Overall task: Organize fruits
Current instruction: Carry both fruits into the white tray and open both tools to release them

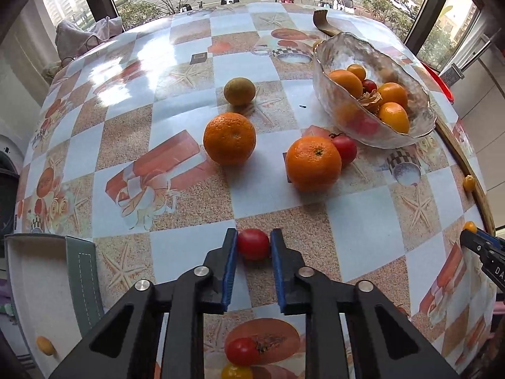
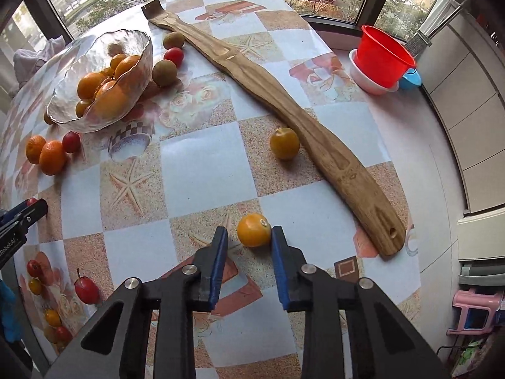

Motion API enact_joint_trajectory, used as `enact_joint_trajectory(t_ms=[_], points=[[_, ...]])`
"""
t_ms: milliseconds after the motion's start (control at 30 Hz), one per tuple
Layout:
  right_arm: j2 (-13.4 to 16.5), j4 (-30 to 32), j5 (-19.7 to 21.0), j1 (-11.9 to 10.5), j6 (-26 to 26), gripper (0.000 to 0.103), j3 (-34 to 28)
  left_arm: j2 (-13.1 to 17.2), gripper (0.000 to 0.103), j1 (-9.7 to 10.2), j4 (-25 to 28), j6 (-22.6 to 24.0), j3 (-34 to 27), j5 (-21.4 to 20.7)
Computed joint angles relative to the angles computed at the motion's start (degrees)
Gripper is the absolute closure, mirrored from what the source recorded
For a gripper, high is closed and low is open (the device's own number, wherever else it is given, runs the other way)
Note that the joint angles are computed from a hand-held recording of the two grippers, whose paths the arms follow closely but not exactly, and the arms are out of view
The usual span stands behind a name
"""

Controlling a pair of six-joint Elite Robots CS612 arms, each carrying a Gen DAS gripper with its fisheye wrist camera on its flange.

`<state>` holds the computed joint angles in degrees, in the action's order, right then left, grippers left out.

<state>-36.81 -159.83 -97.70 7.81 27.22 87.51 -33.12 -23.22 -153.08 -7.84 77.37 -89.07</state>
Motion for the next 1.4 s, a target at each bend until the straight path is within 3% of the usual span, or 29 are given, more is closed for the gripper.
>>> enact_joint_trajectory(t_ms=[67, 200, 567, 867, 1400], points=[[-0.5, -2.4, 4.5, -1.0, 1.7, 0.081, 1.4, 0.0, 0.082, 0.32, -0.1, -0.9, 0.0, -1.7], [-1.1, -5.1, 7.5, -1.5, 1.6, 0.081, 3.1, -0.8, 0.082, 0.81, -1.4, -1.5, 1.0, -3.4], [-2.1, -6.6, 11.9, 0.4, 0.3, 0.081, 3.0, -5.1, 0.082, 1.86, -6.3, -1.9, 6.4, -4.1], [-1.2, -4.0, 15.5, 3.6, -6.0, 0.081, -1.3, -8.7, 0.082, 4.23, -9.2, -4.4, 12.3, -1.6], [4.5, 6.9, 23.6, 10.9, -18.1, 0.081, -15.7, -12.8, 0.082, 9.48, -9.8, -13.1, 22.0, 5.5]])
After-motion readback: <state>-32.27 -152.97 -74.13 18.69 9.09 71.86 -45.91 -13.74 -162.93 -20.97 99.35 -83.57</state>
